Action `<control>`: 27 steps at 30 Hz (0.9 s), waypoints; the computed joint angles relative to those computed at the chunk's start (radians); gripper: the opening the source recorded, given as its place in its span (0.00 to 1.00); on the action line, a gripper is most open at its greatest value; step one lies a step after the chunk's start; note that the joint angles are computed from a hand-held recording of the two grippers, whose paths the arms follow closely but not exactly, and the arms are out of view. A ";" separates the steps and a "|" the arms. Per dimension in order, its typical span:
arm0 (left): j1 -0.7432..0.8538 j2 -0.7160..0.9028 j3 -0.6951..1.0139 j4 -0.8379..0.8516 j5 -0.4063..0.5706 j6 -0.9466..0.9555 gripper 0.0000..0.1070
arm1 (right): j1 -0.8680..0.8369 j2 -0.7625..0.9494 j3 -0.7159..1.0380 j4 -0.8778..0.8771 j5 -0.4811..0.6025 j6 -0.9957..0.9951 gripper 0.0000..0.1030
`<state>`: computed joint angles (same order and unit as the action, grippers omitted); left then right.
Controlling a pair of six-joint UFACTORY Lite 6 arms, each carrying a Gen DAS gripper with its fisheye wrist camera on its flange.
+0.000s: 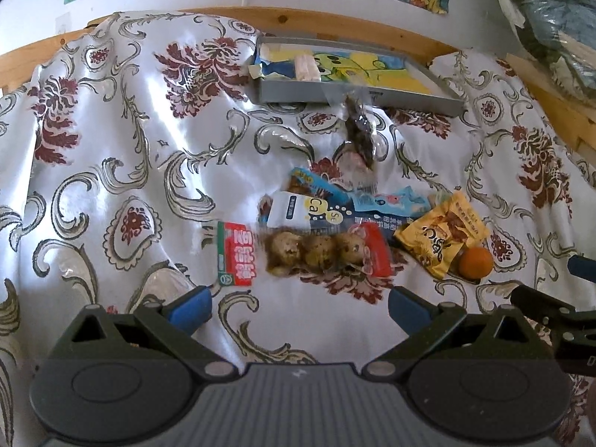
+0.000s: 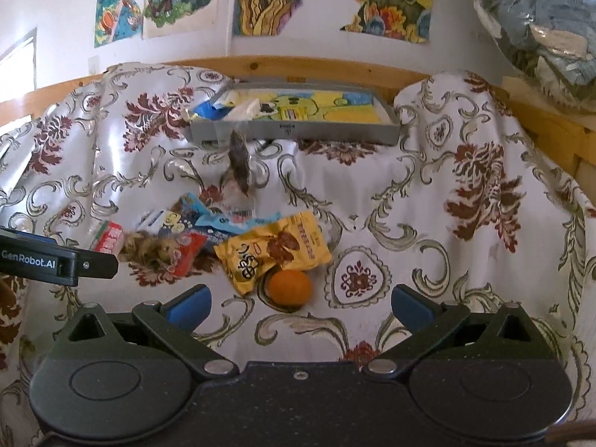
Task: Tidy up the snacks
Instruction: 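Move both tools back over the remaining snacks on the sheet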
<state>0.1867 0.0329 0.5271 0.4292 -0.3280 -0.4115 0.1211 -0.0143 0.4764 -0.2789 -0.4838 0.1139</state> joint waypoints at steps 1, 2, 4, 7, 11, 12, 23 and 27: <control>-0.001 0.002 0.002 0.000 0.003 0.001 0.96 | 0.000 0.004 0.003 0.000 0.004 0.000 0.99; -0.002 0.004 0.004 0.001 0.007 0.001 0.96 | 0.000 0.007 0.006 0.002 0.008 -0.002 0.99; -0.005 0.011 0.014 0.003 0.018 -0.001 0.96 | 0.000 0.015 0.011 0.001 0.012 0.000 0.99; -0.005 0.027 0.033 0.029 0.032 -0.024 0.96 | 0.002 0.026 0.021 0.004 0.021 -0.003 0.99; 0.002 0.066 0.081 0.124 0.054 -0.113 0.96 | 0.002 0.053 0.042 0.006 0.031 -0.006 0.99; 0.006 0.077 0.095 0.164 0.057 -0.152 0.96 | 0.002 0.061 0.049 0.009 0.033 -0.008 0.99; 0.063 0.226 0.296 0.535 0.028 -0.430 0.96 | -0.020 0.188 0.160 -0.115 0.013 0.057 0.99; 0.101 0.349 0.458 0.892 0.004 -0.736 0.96 | -0.043 0.268 0.239 -0.247 0.001 0.139 0.99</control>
